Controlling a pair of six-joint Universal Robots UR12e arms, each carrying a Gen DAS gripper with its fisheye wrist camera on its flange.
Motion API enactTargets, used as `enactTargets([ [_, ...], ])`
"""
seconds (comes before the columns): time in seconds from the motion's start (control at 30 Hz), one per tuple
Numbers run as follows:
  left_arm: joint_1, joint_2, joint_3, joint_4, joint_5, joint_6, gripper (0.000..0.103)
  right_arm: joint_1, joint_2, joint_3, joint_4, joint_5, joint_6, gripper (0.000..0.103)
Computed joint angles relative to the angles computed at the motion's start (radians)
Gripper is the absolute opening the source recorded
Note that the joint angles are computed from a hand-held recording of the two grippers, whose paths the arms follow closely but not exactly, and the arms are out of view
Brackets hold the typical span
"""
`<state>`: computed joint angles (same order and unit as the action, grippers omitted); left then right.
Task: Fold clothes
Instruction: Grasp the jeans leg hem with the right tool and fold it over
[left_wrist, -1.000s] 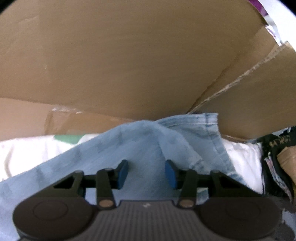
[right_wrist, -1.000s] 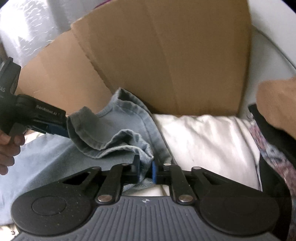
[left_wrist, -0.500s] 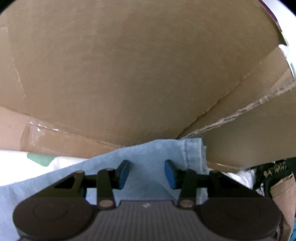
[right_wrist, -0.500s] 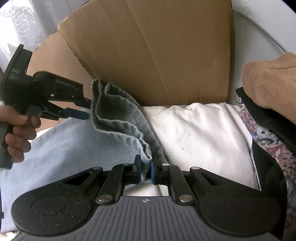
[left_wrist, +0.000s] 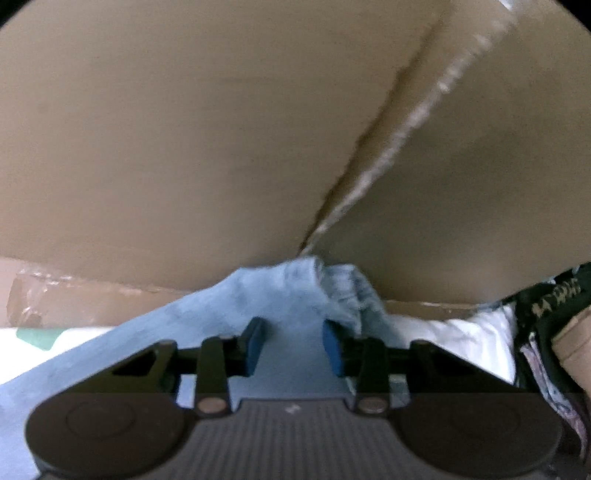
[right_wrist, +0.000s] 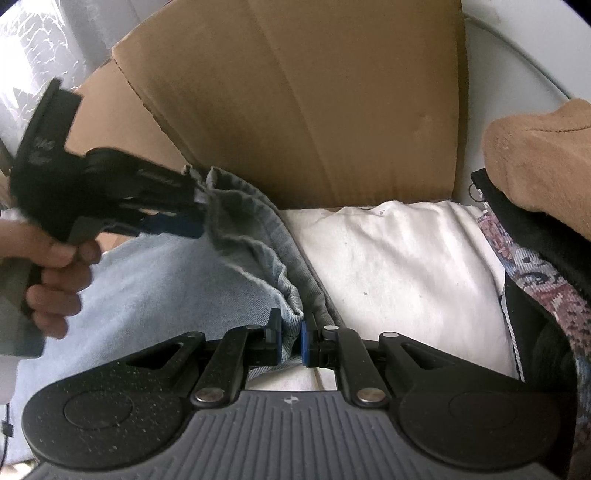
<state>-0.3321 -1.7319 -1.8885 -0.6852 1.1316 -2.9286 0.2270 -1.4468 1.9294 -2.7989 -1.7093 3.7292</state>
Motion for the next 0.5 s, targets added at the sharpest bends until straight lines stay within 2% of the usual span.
enactTargets([
  [0.03, -0.002, 0.001, -0.002, 0.003, -0.01, 0.002, 0.036, 0.0, 0.0, -0.001, 0.002, 0.0, 0.001, 0.007],
  [0.13, 0.007, 0.009, -0.011, -0.027, -0.096, 0.055, 0.035, 0.0, 0.0, -0.001, 0.005, 0.0, 0.002, 0.007],
  [0.23, -0.014, 0.012, -0.019, 0.02, -0.039, 0.086, 0.036, -0.001, -0.002, 0.001, 0.005, 0.004, 0.004, 0.007],
  [0.4, -0.016, 0.012, -0.013, 0.02, -0.024, 0.053, 0.035, -0.001, -0.004, 0.0, 0.009, 0.006, 0.005, 0.007],
  [0.5, -0.01, 0.038, -0.035, 0.03, -0.011, 0.115, 0.034, -0.002, -0.005, 0.001, 0.01, 0.009, 0.008, 0.007],
])
